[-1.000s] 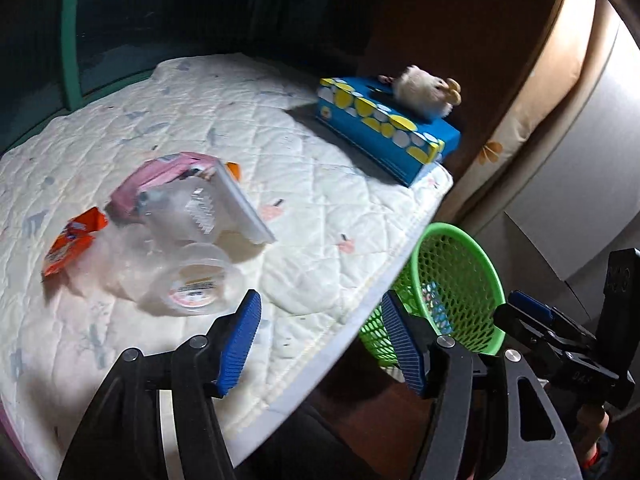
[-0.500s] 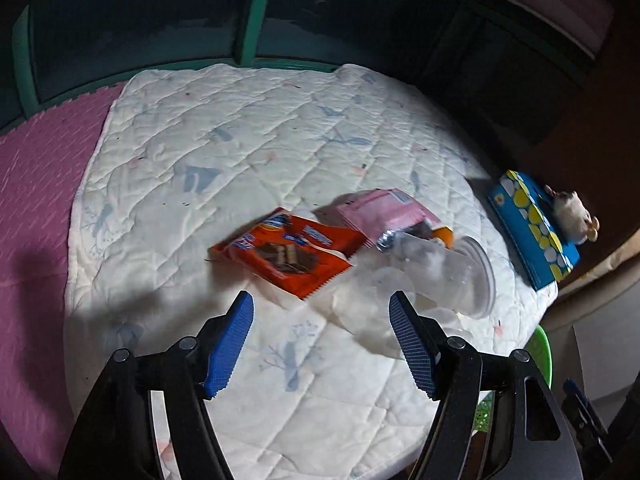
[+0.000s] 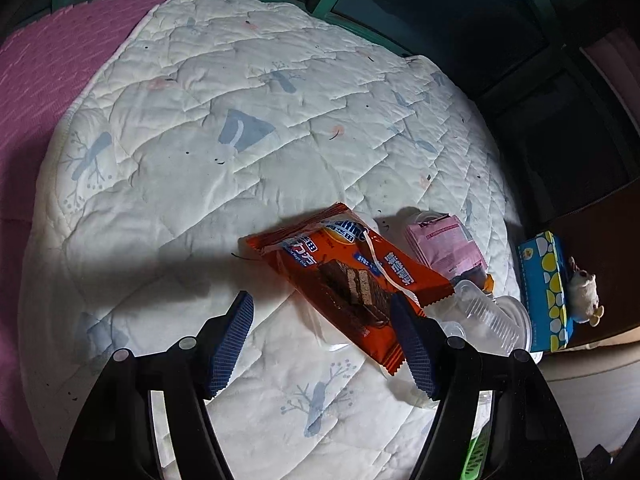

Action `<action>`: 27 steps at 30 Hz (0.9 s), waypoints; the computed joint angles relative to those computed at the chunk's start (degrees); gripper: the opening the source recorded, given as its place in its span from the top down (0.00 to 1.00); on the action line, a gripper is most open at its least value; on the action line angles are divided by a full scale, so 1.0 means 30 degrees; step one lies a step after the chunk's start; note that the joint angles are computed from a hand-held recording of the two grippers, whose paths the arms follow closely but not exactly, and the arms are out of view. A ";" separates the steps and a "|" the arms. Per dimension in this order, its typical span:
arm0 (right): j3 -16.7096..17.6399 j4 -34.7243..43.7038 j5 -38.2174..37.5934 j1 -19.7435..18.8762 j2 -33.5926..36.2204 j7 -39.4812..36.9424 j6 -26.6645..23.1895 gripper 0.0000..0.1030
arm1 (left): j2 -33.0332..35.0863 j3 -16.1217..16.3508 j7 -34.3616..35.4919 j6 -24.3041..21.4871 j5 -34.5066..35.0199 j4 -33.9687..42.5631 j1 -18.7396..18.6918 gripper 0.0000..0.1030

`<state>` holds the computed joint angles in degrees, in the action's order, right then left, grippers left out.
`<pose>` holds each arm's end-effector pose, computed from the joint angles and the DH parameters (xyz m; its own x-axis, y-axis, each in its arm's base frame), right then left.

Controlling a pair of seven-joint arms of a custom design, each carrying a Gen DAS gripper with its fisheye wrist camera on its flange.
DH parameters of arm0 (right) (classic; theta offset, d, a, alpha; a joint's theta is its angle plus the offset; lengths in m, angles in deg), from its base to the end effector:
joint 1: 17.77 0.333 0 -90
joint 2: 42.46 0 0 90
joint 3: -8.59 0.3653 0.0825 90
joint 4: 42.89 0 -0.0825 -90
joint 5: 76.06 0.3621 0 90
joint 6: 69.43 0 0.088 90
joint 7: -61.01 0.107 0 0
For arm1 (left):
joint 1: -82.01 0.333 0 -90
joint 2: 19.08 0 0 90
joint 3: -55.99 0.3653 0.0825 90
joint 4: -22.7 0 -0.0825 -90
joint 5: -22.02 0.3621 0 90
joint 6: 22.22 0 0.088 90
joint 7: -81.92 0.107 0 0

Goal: Collect trash
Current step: 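Grasp the orange snack wrapper with the left tool and lift it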

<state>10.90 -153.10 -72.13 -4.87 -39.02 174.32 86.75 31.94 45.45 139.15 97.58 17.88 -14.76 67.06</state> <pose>0.5858 0.1559 0.6036 -0.0718 -0.9425 -0.3265 -0.7608 0.2635 -0.5931 0.7768 -0.2782 0.5504 0.1449 -0.8770 0.4582 -0.8947 -0.3139 -0.3178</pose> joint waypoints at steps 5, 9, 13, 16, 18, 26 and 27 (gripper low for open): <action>0.0025 0.0547 0.0079 0.0003 0.0436 -0.0445 -0.0346 0.12 | 0.0483 -0.0360 -0.0030 0.0343 -0.0627 0.0494 0.0226 0.45; 0.0044 0.0972 0.0087 0.0043 0.0753 -0.0706 -0.0542 0.12 | 0.0522 -0.0488 0.0010 0.0778 -0.0960 0.0302 0.0340 0.59; 0.0068 0.1600 -0.0014 0.0098 0.1157 -0.1060 -0.0875 0.12 | -0.0015 -0.0636 0.0358 0.1798 -0.1281 -0.0948 0.0506 0.80; 0.0127 0.2293 0.0166 0.0093 0.1591 -0.1529 -0.1180 0.12 | -0.0535 -0.0567 0.0635 0.2611 -0.1246 -0.1939 0.0543 0.89; 0.0145 0.2879 0.0245 0.0087 0.1939 -0.1854 -0.1378 0.12 | -0.0760 -0.0551 0.0878 0.2933 -0.1169 -0.2252 0.0534 0.91; 0.0395 0.7298 0.1604 -0.0298 0.4533 -0.3650 -0.3330 0.12 | -0.1499 -0.0575 0.2018 0.3694 -0.0906 -0.2805 0.0627 0.94; 0.0454 0.7972 0.1836 -0.0394 0.4942 -0.3882 -0.3672 0.12 | -0.1656 -0.0666 0.2246 0.3829 -0.1013 -0.3012 0.0729 0.94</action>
